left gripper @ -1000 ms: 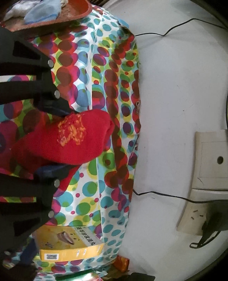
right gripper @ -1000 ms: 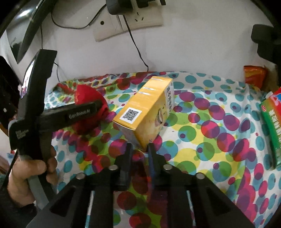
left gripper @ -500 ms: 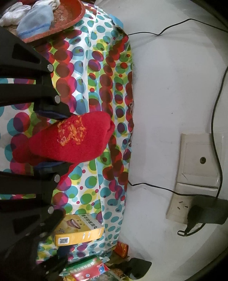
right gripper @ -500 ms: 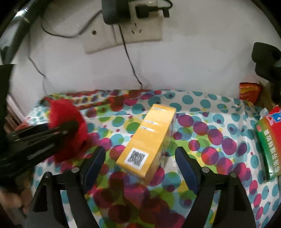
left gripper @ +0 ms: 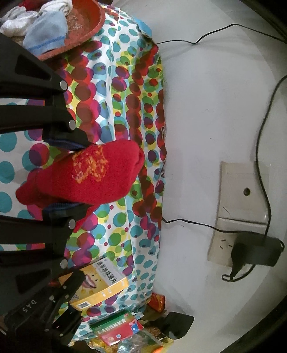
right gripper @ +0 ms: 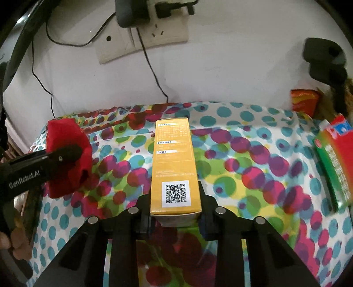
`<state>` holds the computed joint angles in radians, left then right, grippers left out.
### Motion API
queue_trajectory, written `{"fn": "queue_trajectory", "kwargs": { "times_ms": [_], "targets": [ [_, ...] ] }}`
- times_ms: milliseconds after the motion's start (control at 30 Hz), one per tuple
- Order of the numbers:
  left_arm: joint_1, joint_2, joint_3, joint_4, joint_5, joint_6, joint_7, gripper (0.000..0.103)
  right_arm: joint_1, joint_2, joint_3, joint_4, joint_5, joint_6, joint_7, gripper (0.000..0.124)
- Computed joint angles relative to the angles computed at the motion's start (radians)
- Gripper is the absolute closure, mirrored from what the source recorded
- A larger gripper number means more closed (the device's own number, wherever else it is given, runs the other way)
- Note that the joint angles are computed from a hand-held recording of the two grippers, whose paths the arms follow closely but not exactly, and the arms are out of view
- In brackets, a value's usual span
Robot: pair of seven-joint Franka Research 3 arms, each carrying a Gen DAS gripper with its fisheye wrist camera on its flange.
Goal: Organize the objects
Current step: 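Lift the red sock with the left tool while the right lifts the yellow box, then carry the red sock onto the red tray and open the left tool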
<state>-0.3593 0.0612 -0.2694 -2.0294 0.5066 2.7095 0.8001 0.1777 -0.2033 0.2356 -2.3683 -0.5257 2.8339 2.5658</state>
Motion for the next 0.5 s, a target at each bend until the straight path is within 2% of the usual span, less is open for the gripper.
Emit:
{"fn": "queue_trajectory", "kwargs": {
  "times_ms": [167, 500],
  "targets": [
    [-0.001, -0.025, -0.006, -0.003, -0.017, -0.029, 0.029, 0.064, -0.002, -0.057, 0.009, -0.057, 0.037, -0.010, 0.016, 0.095],
    [0.011, -0.132, -0.009, -0.064, -0.090, -0.043, 0.129, 0.064, -0.028, -0.061, 0.049, -0.049, 0.035, -0.045, 0.025, 0.094]
  ]
}}
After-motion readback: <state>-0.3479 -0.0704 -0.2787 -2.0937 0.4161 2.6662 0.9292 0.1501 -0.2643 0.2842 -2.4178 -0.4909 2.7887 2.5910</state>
